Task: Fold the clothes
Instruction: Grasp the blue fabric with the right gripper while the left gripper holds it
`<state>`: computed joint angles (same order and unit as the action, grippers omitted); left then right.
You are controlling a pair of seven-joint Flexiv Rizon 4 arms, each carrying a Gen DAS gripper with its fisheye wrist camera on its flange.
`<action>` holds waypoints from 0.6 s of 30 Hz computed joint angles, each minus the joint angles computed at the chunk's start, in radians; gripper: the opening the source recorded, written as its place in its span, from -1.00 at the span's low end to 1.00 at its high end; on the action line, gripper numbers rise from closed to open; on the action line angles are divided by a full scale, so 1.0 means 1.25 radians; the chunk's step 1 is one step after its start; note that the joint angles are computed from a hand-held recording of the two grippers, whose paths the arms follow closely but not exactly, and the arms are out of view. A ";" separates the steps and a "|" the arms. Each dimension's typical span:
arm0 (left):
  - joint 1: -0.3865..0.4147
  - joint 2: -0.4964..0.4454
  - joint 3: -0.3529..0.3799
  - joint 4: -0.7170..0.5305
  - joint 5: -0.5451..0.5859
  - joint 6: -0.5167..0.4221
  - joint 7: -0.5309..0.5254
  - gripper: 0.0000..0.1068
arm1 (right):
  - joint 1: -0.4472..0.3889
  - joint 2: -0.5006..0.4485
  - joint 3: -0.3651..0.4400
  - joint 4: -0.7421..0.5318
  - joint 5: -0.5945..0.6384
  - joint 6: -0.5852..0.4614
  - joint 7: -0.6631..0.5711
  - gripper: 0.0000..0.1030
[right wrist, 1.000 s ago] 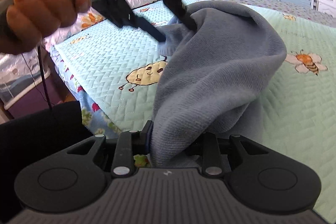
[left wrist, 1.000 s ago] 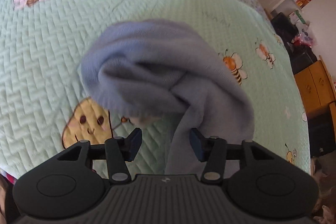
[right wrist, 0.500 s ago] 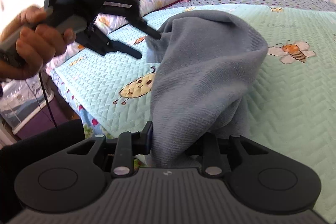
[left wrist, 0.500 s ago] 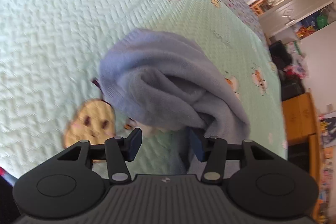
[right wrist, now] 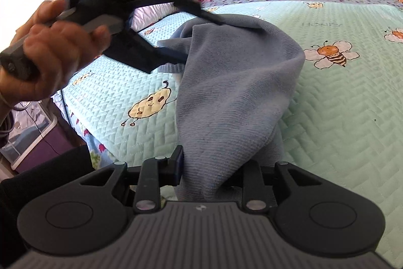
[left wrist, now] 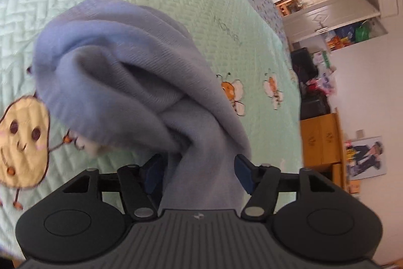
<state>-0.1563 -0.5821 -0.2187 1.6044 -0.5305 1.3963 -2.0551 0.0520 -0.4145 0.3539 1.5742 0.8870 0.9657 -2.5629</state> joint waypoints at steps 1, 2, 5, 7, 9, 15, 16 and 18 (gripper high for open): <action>-0.013 -0.016 0.025 -0.029 0.017 -0.021 -0.024 0.25 | 0.000 0.000 0.000 0.001 0.000 0.001 -0.002 -0.41; -0.012 -0.033 0.023 -0.044 0.008 -0.021 -0.027 0.23 | 0.002 0.000 0.000 0.002 -0.002 0.004 -0.005 -0.41; -0.028 -0.080 0.052 -0.109 0.020 -0.044 -0.072 0.04 | 0.009 0.002 0.000 0.009 -0.010 0.021 -0.015 -0.41; -0.057 -0.103 0.105 -0.172 0.068 -0.095 -0.109 -0.12 | 0.016 0.004 0.001 0.015 -0.018 0.038 -0.025 -0.41; -0.072 -0.124 0.139 -0.244 0.122 -0.141 -0.121 -0.23 | 0.021 0.003 0.004 0.015 -0.025 0.054 -0.034 -0.41; -0.091 -0.187 0.175 -0.476 0.250 -0.162 -0.075 -0.46 | 0.047 -0.044 0.004 -0.058 -0.052 0.213 -0.053 -0.41; -0.089 -0.191 0.167 -0.500 0.259 -0.138 -0.057 -0.46 | 0.051 -0.056 0.006 -0.080 -0.062 0.258 -0.058 -0.41; -0.080 -0.190 0.139 -0.516 0.265 -0.075 -0.013 -0.45 | 0.054 -0.082 0.022 -0.129 -0.076 0.360 -0.091 -0.41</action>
<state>-0.2564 -0.8202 -0.0452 0.9591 -0.1992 1.3030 -2.0719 0.1189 -0.5168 0.3815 1.4134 0.7920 1.4154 -2.6764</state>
